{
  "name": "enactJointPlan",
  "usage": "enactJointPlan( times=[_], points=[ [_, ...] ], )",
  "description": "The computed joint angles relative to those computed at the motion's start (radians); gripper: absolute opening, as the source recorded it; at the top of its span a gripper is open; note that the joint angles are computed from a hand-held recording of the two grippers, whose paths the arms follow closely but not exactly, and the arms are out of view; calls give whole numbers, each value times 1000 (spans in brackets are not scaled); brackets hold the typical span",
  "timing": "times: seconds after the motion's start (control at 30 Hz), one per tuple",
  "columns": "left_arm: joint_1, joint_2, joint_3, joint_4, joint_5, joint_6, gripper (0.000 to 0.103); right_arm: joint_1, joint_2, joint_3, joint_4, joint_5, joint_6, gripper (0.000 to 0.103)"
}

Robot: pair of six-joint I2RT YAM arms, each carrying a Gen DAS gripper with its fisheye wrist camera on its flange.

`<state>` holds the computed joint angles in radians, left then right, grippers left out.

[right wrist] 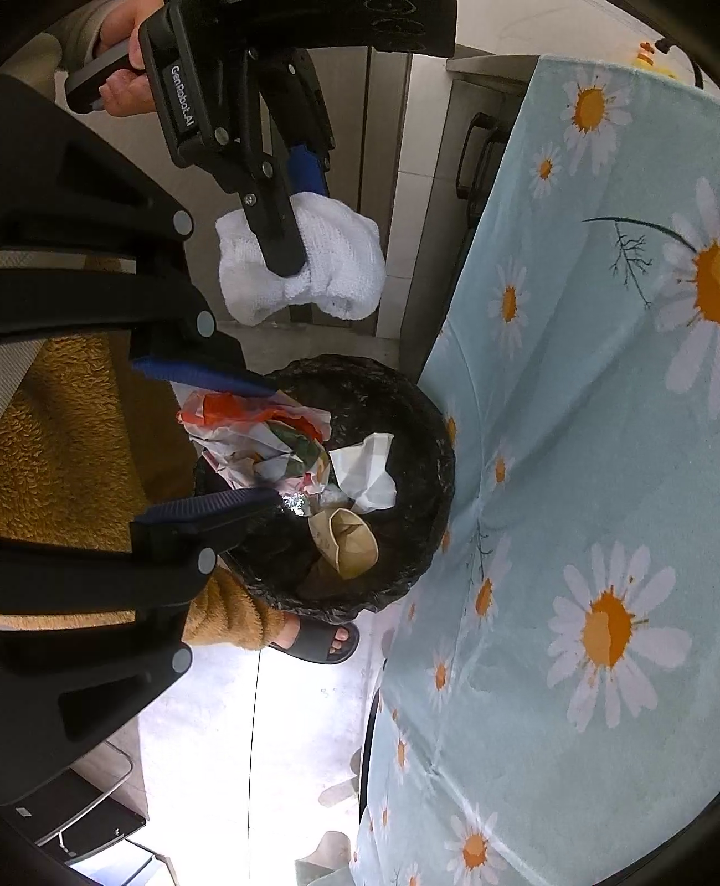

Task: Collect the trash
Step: 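Open both tools to drop the cloth and wrapper into the bin and lift back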

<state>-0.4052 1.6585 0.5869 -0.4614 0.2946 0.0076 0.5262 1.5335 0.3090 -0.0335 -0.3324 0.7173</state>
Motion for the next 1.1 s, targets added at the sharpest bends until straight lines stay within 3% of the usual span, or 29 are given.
enactJointPlan(
  times=[0.07,0.43,0.6,1.1],
  points=[
    [1,16,7,2,-14,-10,61,-8,18,0,20,-10,4,44],
    [47,22,32,-16,-14,13,62,-55,-17,21,-57,12,-2,68],
    [80,-12,32,-35,-13,30,62,-18,-126,40,-151,113,7,77],
    [163,-242,90,-200,54,116,62,54,-469,121,-407,232,2,88]
  ],
)
